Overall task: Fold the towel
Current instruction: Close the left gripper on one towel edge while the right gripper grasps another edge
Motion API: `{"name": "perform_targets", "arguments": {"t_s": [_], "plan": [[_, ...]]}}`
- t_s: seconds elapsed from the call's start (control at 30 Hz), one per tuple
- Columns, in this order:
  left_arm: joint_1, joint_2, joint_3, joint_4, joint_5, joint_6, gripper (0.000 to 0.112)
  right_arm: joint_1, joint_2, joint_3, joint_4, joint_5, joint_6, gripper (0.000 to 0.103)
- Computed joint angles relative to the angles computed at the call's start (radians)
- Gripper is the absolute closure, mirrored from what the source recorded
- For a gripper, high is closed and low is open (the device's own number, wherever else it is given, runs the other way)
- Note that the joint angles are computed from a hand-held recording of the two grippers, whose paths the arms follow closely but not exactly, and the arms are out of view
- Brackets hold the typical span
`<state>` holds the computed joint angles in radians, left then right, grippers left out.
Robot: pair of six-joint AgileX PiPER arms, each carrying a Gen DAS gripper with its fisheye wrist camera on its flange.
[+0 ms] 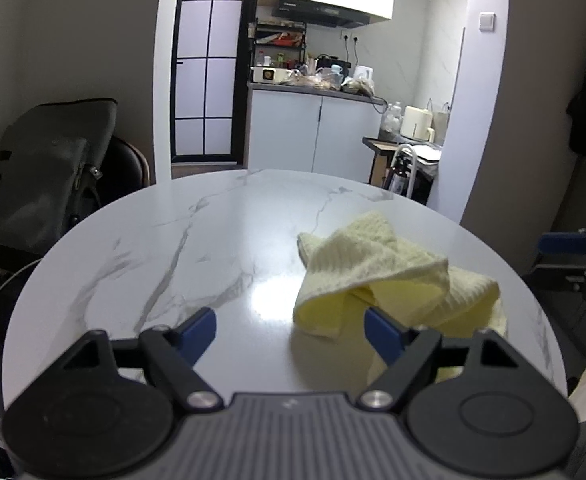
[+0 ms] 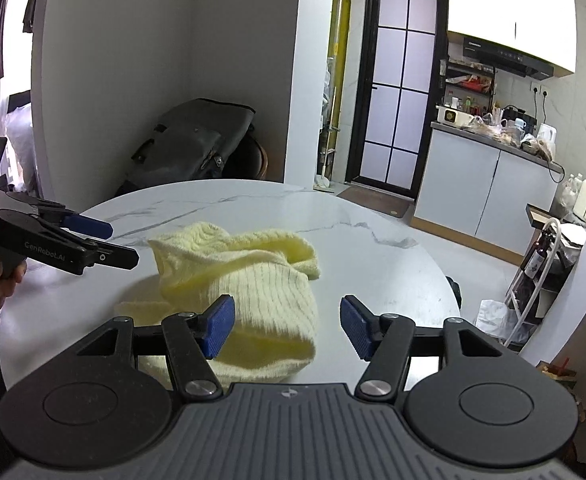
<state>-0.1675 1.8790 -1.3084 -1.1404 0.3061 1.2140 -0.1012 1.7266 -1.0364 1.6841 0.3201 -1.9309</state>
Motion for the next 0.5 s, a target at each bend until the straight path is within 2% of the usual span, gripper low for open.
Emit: {"name": "perform_targets", "arguments": {"t_s": [0.17,0.27,0.37,0.43,0.5], "plan": [[0.012,0.022,-0.016,-0.015,0.027,0.021,0.031,0.002,0.029,-0.055,-0.126,-0.018,0.124,0.039],[0.007,0.043,-0.061,0.117,0.030,-0.088,0.032,-0.002,0.045,-0.084,-0.165,-0.010,0.161,0.039],[0.013,0.078,-0.145,0.304,0.096,-0.264,0.033,-0.004,0.058,-0.116,-0.241,-0.002,0.221,0.039],[0.000,0.096,-0.183,0.432,0.086,-0.375,0.033,-0.001,0.063,-0.122,-0.195,-0.010,0.167,0.039],[0.000,0.105,-0.192,0.411,0.089,-0.352,0.033,0.003,0.071,-0.135,-0.199,-0.020,0.162,0.039]]}}
